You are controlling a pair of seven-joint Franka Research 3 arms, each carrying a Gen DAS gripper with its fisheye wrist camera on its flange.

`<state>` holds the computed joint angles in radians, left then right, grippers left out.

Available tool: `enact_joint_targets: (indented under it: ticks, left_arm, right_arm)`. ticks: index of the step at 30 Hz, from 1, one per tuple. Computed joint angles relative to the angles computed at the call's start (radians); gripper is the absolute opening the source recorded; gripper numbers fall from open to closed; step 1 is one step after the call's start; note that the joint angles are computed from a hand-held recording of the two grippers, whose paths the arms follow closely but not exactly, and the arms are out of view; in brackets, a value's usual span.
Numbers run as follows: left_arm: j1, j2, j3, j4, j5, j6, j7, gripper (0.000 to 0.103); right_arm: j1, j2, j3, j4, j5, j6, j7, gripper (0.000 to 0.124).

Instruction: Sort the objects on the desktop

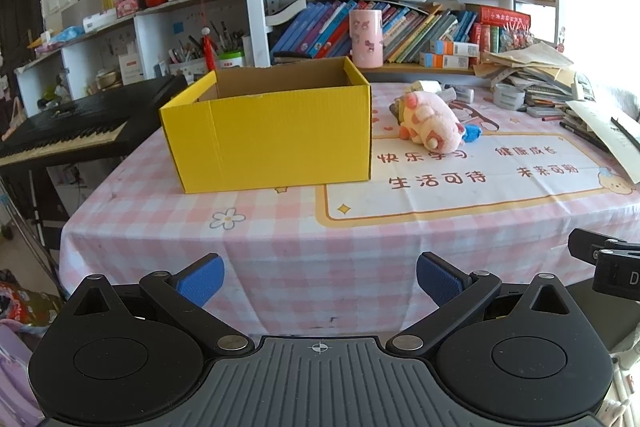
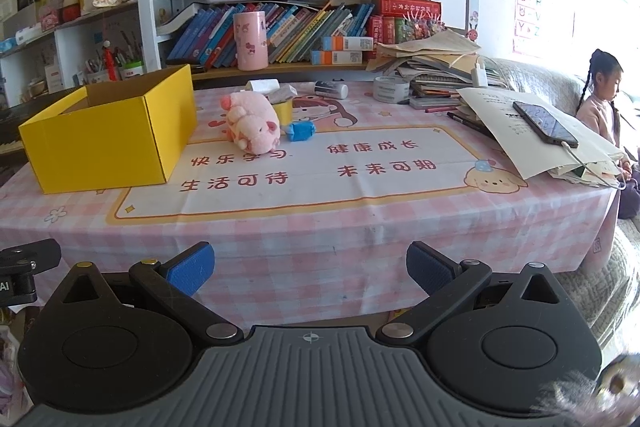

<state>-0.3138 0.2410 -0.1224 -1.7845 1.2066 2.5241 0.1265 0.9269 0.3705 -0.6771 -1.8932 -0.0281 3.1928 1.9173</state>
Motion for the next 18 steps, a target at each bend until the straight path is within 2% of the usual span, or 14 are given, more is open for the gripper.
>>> enact_joint_targets:
  ticks: [5, 12, 18]
  left_arm:
    - [0.001, -0.004, -0.001, -0.007, 0.002, 0.011, -0.001, 0.103]
    - [0.000, 0.002, -0.001, 0.003, -0.008, 0.001, -0.002, 0.103]
    - [-0.001, 0.003, 0.000, 0.004, -0.014, 0.001, 0.003, 0.103]
  right_arm:
    - [0.002, -0.002, 0.000, -0.001, -0.004, -0.001, -0.001, 0.103]
    - [-0.036, -0.008, 0.050, -0.002, 0.020, 0.017, -0.040, 0.103]
    - [-0.034, -0.006, 0.050, -0.002, 0.045, 0.016, -0.062, 0.103]
